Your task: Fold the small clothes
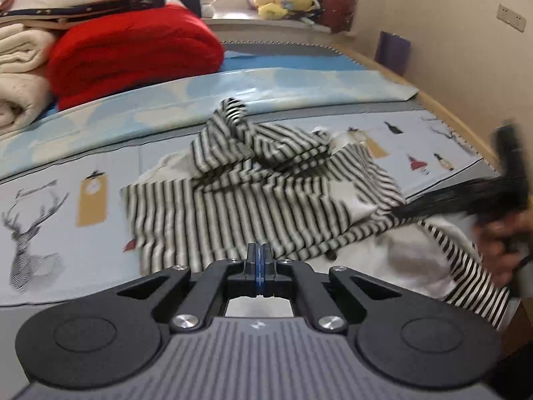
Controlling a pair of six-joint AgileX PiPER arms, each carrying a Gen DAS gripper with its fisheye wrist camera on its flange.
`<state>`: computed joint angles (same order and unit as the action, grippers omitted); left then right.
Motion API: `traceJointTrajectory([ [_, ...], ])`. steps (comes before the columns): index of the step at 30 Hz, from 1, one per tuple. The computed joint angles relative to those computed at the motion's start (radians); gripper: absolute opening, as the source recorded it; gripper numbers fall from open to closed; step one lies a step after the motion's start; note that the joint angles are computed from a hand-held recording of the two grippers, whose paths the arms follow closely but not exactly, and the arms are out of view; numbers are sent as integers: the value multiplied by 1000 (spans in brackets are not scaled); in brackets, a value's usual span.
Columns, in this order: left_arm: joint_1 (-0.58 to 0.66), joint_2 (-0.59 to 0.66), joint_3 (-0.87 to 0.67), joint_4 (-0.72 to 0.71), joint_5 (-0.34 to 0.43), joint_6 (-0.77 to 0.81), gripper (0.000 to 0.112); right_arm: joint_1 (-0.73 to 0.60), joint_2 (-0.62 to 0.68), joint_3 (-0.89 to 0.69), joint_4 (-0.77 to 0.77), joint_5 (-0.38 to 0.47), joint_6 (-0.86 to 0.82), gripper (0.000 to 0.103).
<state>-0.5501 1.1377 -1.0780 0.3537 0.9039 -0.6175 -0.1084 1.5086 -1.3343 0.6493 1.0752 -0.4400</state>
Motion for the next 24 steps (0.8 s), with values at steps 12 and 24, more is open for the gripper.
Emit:
traceJointTrajectory([
  [12,76,214,-57,-193,-154,142,19,154,166,-39,-73,-232,428,3],
  [24,61,283,-77,244,-261,-252,8,110,135,-180,498,95,-148,4],
])
